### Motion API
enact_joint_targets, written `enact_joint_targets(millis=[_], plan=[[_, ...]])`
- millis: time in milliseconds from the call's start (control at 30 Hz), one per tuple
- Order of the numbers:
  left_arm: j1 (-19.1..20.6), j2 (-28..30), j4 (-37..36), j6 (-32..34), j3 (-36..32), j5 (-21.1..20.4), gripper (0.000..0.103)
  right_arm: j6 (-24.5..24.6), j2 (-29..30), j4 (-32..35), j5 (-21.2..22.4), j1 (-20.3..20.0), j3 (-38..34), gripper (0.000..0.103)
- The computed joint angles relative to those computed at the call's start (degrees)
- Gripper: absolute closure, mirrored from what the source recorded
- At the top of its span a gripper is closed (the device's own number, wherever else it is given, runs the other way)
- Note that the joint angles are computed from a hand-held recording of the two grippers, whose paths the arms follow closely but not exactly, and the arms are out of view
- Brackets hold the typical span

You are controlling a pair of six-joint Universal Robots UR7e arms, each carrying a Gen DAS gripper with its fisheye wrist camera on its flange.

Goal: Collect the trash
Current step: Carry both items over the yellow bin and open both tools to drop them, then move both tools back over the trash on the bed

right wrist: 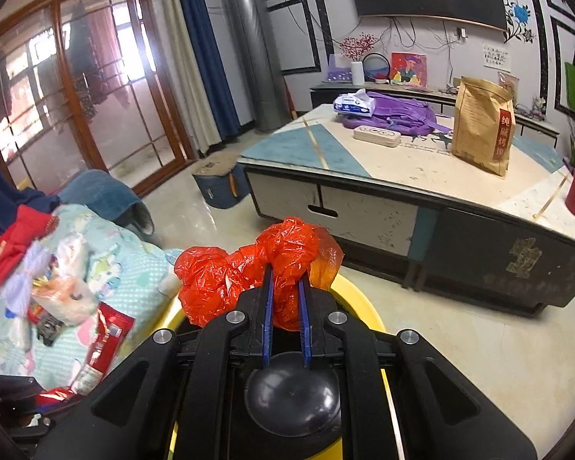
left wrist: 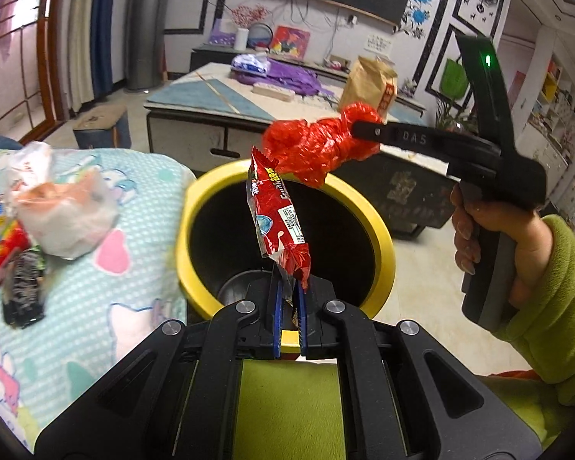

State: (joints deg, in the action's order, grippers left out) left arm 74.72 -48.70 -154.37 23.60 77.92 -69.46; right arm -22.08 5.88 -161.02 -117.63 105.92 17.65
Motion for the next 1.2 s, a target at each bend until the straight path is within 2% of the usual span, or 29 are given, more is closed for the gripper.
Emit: enact_joint_targets(millis=[167,300,400,467,700,800,867,1000,1200], plan=[[0.35,2.01,1.31,-0.43,-1.99,-0.67,0.100,0.48,1.82,3.92,-0.23,-0.33,-3.98,0.091],[0.88,2.88,2.52,-1.60,-3.27,-1.18,0.100,1.98,1.66,5.55,0.60,-0.68,-4.10,0.089],[1.39,3.29,2.77,-2.36,-4.17,-1.41,0.086,2.49,1.46,5.95,1.15,-0.79,-3.90,0.087],[1.55,3.11,2.26,-2.66,-4.00,-1.82,0.068,2.83,1.18,6.08,1.78,-0.94,-3.48,0.083],[1.52,2.10,-0.79,-3.83,-2.65,-0.93,0.038,2.57,1.37,5.94,2.32,-0.72,-3.63,0.069],[1.20,1.04,-3.38,-3.61,-1.25,-0.17,0.029,2.38,0.95,5.33,2.69,-0.63,-2.70,0.067],[1.02,0.44,-5.44,-3.55,-0.47,0.27,0.017,1.83,0.58,4.51,2.89,-0.48,-1.83,0.067],[0.60,-0.58,-8.51,-3.81,0.49,1.50,0.011,0.89,-0.76,1.85,3.98,-0.07,1.20,0.061],[0.19,-1.81,-13.07,-4.16,1.67,4.43,0.011,-0.64,-2.12,-0.79,5.86,0.90,4.45,0.055]])
